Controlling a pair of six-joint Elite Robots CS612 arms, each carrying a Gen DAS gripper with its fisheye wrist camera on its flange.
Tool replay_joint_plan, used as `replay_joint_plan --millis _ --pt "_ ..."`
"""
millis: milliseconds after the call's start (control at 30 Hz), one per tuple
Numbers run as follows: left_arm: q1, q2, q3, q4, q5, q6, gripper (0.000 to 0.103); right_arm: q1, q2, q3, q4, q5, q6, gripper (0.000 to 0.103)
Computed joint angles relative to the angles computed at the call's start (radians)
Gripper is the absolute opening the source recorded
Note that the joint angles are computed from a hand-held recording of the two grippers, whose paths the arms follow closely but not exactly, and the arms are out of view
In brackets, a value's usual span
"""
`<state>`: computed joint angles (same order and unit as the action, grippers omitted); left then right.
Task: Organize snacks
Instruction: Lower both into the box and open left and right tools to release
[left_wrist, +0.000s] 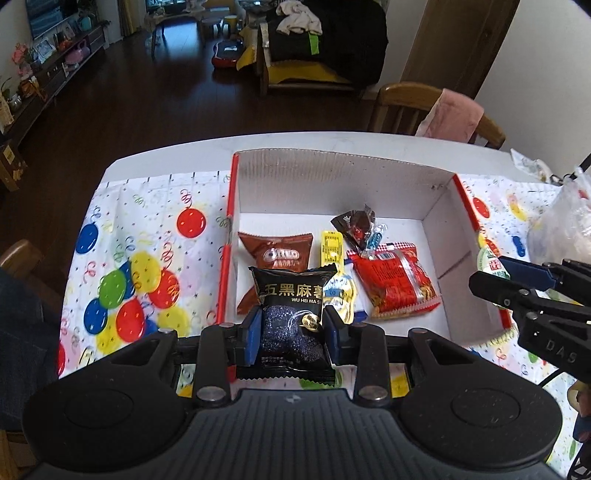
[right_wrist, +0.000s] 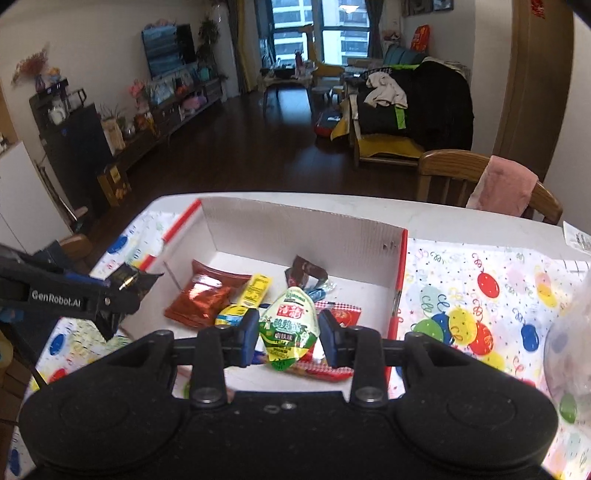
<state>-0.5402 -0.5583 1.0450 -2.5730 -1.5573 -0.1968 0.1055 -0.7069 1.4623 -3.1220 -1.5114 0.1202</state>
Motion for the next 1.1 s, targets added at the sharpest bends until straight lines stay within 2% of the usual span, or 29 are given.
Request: replay_joint_plan --millis 333,767,1100 --pt "-0.016 0.114 -0.221 0.17 0.054 -0.033 0.034 -0.023 0.072 -0.124 0.122 0.032 -0.037 0.033" --pt "-0.026 0.278 -0.528 0.478 0.039 -0.001 0.034 -0.019 0.148 -0.257 0.328 0.026 -0.131 0.033" --pt "-0.032 0.329 -0.626 0.57 0.054 0.039 0.035 -0.014 0.161 -0.273 0.381 0.034 -0.163 0.034"
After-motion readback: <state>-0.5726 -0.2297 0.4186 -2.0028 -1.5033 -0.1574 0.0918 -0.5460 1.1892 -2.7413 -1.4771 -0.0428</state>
